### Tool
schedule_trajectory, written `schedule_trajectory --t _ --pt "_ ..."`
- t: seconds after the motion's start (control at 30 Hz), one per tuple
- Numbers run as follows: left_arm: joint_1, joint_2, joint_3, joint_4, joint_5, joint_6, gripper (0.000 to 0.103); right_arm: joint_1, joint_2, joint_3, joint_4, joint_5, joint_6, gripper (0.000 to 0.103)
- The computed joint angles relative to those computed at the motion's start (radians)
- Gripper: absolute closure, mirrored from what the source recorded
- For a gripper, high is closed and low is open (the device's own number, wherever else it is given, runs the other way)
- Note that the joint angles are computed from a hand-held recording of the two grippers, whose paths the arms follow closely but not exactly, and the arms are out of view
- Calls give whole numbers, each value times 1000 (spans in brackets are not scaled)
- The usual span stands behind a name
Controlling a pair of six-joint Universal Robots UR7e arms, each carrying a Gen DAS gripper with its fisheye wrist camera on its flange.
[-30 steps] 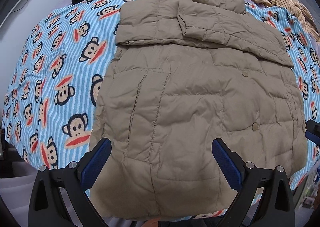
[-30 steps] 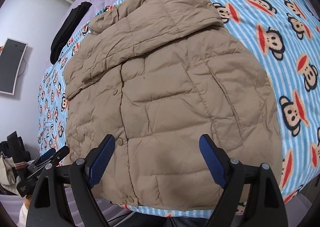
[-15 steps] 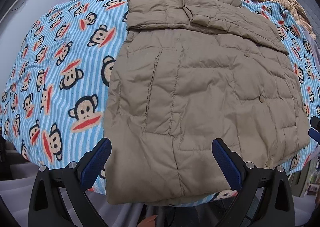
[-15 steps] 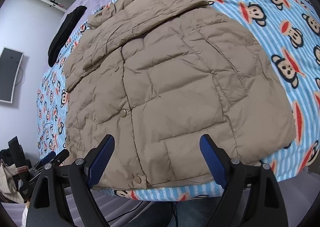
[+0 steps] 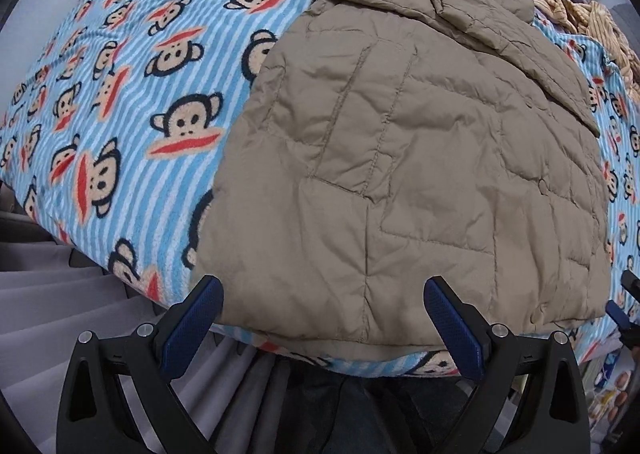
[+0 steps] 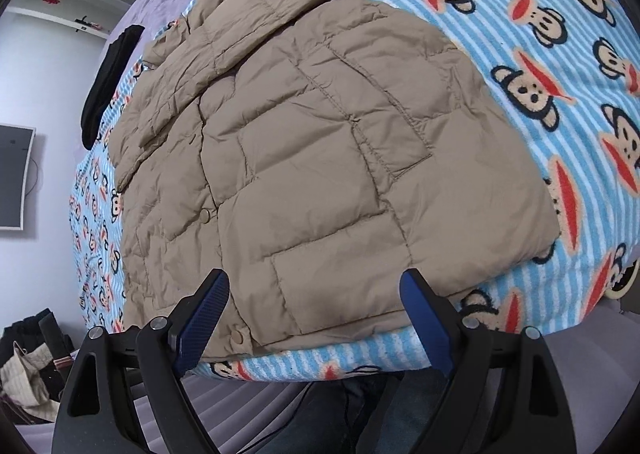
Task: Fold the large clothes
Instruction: 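Grasp the beige jacket's hem with both tools, then lift the hem with both tools and fold it over toward the collar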
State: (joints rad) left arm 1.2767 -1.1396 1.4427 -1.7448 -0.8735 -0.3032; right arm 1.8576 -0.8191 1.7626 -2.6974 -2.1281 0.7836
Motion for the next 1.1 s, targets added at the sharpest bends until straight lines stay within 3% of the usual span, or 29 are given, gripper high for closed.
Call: schedule_trajectory --t 0.47,0.63,0.77,1.03,1.07,1.1 --pt "118 -62 21 -34 -305 -33 2 -103 -69 235 -270 124 190 14" --pt "153 -61 27 -14 -362 -61 2 -151 -70 296 -403 215 225 14" --pt "169 -38 27 -55 -410 -56 2 -192 -59 307 -427 299 248 14" --pt "167 47 -24 -168 -481 -62 3 -229 -19 311 -577 365 247 13" --pt "164 59 -33 -170 -484 -64 8 -229 -10 308 -592 367 254 13" --pt "159 72 -45 -165 -484 -59 21 -232 -3 309 -612 372 262 13"
